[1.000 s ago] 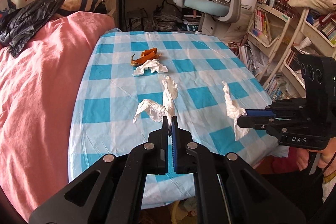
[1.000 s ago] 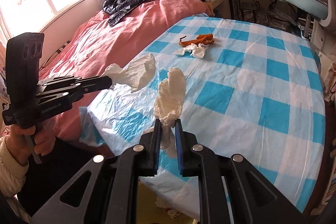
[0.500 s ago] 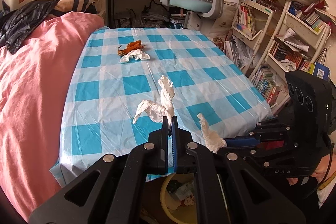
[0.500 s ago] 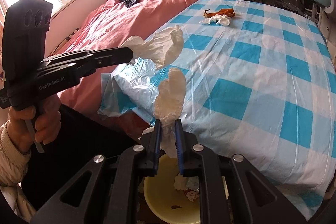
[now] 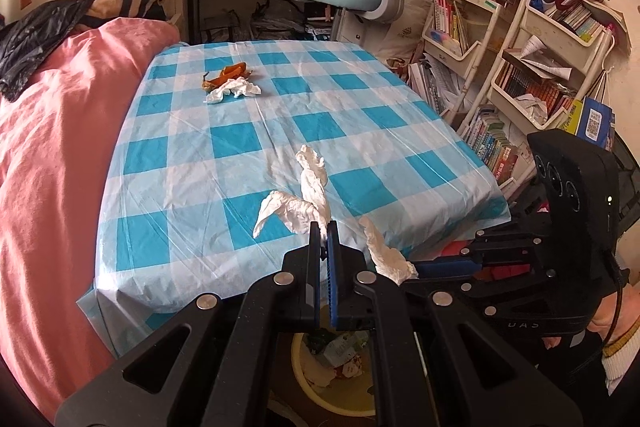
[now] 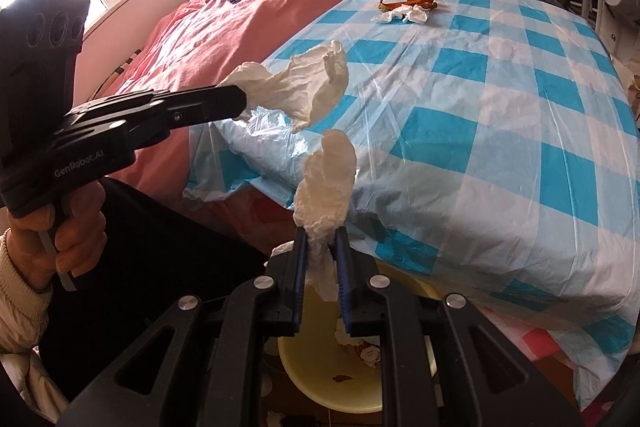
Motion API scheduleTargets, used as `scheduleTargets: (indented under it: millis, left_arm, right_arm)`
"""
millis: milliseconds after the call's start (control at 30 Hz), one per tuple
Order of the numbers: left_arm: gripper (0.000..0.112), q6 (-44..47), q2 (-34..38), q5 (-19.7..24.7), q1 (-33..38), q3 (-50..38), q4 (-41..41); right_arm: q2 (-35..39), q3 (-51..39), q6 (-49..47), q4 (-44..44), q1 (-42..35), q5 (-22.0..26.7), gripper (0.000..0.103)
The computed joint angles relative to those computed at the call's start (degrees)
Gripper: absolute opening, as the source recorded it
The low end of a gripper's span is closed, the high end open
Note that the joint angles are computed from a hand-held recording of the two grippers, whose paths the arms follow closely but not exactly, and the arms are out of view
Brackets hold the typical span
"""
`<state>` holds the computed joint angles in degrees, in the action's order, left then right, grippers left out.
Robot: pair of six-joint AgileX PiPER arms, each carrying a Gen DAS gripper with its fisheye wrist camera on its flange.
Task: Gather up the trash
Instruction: 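Carry both tissues over the yellow bucket and open both tools, then move the left tool to the orange peels while the right tool grasps a tissue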
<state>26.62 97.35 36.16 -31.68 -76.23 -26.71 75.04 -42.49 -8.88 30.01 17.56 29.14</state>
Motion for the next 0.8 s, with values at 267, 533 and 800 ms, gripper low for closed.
scheduleTargets:
  millis: [267, 533, 800]
  left_arm:
    - [0.004, 3.96, 1.31, 6.84, -1.65, 1.19, -2.24]
    - [0.04, -5.1, 1.55, 3.3, -5.35, 1.86, 9.24]
    - [0.058, -21.02, 0.36, -4.32, -2.08, 2.35, 18.19]
  right_arm:
    - [-0.4, 0.38, 14.16, -13.71, 2.1, 2.95, 0.036]
    - [-2.03, 2.85, 23.99, -20.94, -0.71, 3.15, 0.047]
    - [-1.12, 2.37, 30.61, -26.66, 1.88, 1.47, 0.055]
